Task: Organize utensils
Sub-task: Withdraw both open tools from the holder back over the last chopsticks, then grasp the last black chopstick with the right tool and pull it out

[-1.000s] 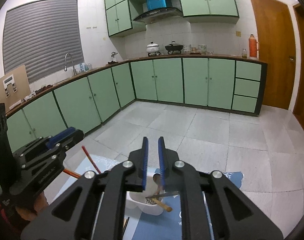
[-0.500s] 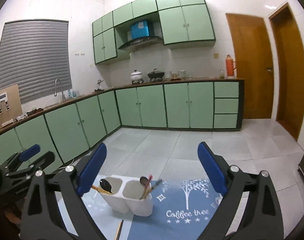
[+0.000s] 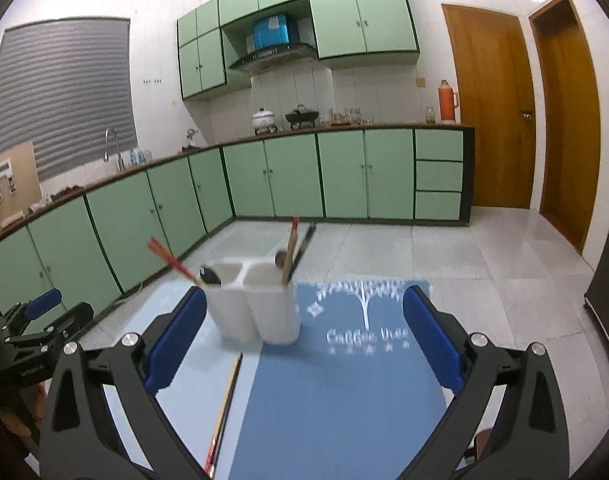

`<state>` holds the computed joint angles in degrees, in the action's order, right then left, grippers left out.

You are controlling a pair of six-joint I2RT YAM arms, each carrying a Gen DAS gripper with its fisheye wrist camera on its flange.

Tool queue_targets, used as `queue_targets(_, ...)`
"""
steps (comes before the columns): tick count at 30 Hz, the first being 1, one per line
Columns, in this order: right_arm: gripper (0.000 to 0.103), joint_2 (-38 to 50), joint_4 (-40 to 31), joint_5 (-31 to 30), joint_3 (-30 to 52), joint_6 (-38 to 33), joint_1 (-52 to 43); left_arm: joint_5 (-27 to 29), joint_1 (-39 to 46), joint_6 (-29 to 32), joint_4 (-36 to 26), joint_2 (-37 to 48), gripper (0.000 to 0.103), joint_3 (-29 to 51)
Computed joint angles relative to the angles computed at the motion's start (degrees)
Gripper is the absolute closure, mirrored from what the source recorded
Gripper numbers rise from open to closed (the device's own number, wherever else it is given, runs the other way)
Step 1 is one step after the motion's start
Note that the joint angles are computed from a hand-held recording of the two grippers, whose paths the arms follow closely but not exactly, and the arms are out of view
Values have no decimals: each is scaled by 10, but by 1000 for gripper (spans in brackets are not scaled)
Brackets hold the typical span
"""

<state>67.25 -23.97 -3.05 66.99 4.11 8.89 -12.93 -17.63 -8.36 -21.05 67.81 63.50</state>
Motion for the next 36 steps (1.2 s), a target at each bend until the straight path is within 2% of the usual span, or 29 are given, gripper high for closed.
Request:
queue_targets(10, 7, -56, 44, 42, -143, 32, 61, -21, -22, -13, 5, -58, 6, -134)
queue_targets(22, 8, -81, 46, 74, -242, 53, 124, -29, -23, -30, 2, -85, 6, -218)
queue_targets(24, 11, -86, 45, 78, -254, 52, 137, -32, -22, -29, 0, -89, 6, -228)
queue_targets(26, 21, -82, 40, 86, -261, 49, 156, -32, -20, -29, -4, -94, 6, -234)
queue_targets(36, 43, -69, 19, 102, -283, 62, 228, -26, -5, -32, -17, -109, 6, -241)
